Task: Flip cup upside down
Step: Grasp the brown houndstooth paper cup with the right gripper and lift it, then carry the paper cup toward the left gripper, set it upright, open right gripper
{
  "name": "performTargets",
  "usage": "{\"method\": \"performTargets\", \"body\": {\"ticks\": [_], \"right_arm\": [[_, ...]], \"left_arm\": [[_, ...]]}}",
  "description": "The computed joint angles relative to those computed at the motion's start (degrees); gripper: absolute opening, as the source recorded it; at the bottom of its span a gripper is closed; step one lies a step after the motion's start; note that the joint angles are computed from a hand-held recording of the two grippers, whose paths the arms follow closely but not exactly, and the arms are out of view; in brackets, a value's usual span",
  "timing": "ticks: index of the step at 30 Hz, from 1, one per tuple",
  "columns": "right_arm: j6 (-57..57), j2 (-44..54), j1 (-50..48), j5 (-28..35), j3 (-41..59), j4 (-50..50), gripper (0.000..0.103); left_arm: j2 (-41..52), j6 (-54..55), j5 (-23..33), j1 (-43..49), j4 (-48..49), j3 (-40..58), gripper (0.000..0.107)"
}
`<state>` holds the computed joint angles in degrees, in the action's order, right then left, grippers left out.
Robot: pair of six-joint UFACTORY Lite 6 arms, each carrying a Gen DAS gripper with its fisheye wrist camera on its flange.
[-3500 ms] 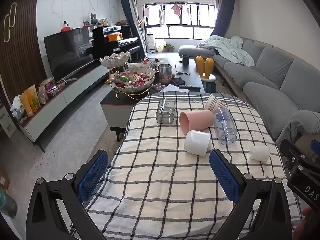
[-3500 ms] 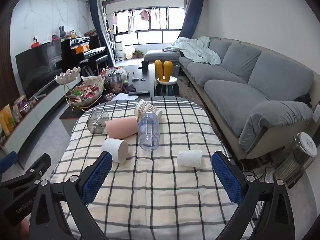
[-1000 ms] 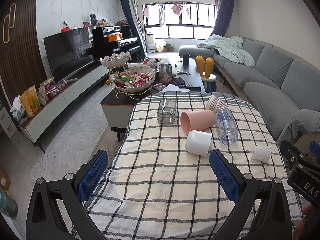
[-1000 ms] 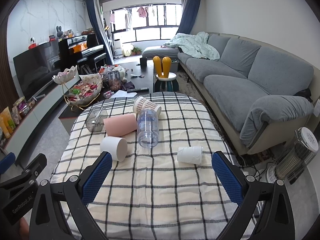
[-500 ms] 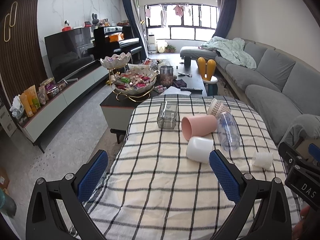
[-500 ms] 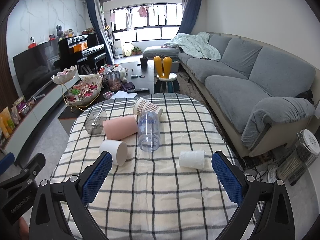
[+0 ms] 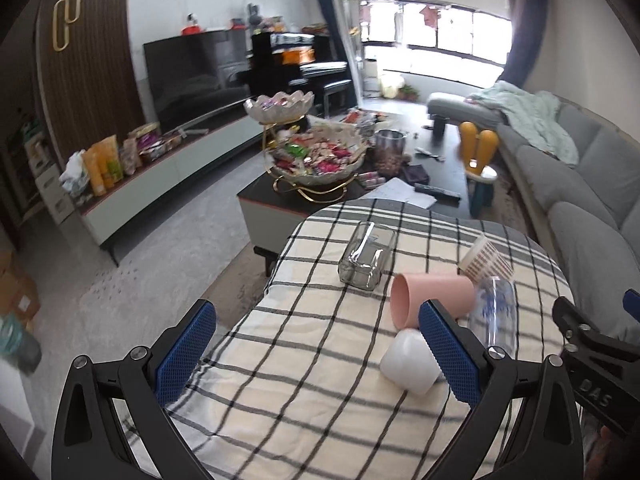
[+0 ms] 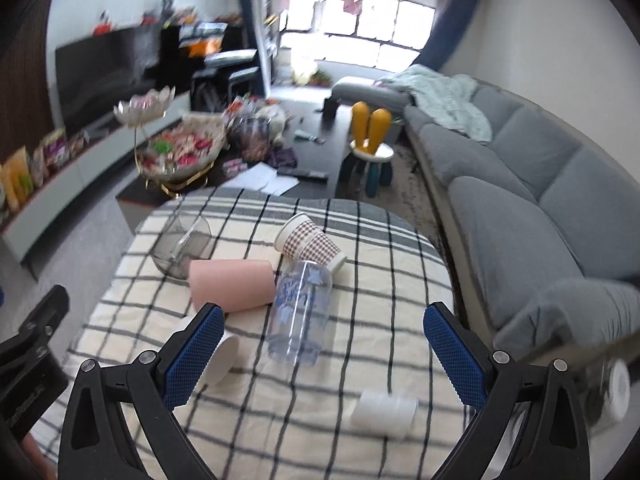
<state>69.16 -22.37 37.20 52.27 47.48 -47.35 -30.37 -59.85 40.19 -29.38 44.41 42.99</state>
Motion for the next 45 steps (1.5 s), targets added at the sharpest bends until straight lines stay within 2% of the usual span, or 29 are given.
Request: {"method": "performTargets", "body": {"ticks": [2,5,10,15,18,24,27,31,32,33,40,45], "right_arm": [[-10.62,5.79,-7.59,-5.94,4.08,4.36,0.100],[-23.52,12.84,-15.43,-11.55,9.49,10.88,0.100],[-45.08,28.13,-24.28,-14.02,23.30,22.49,0.100],[-61.12,43.23,-29.39,-10.50,38.39,32.03,0.100],[-70.41,53.95,-31.36,-5.00,49.85,37.48,0.100],[-77.40,69.79,-31.96,2.99,67.91,38.99,0.097],[-78.78,75.41,-32.05,6.05,74.30,39.35,0.091],[-79.02,82.22,-32.67,9.25,81.70,40.28,0.078],[-79.09,82.71,-32.72,9.24,81.94,40.45,0.076],[-79.27,82.89,-32.79,9.05,81.81,40.73,0.069],[-76.18,72.92,-32.33,2.10,70.01,39.54,0.067],[-72.29,61.75,-32.33,-0.10,60.98,40.71,0.067]], "left_arm": [[4.65,-4.90,0.91,-0.82,2.47,2.59,0.103],[12.67,-9.84,1.79,-1.12,3.72,7.93,0.103],[25.38,-12.90,1.03,0.33,1.48,17.70,0.103],[36.35,-12.72,-0.08,1.25,-1.23,26.89,0.103],[41.39,-12.43,-0.61,1.64,-2.60,31.10,0.103],[50.22,-9.77,-1.72,2.34,-6.25,37.89,0.103],[53.19,-7.74,-2.14,3.15,-8.00,40.43,0.103],[54.87,-7.16,-2.68,4.02,-8.89,41.65,0.103],[55.21,-7.00,-2.72,4.04,-8.91,41.92,0.103],[55.59,-6.62,-2.64,4.00,-9.00,42.25,0.103],[54.17,-4.01,-3.08,4.56,-10.79,41.76,0.103],[46.51,1.24,-5.59,6.58,-13.52,37.36,0.103]]}}
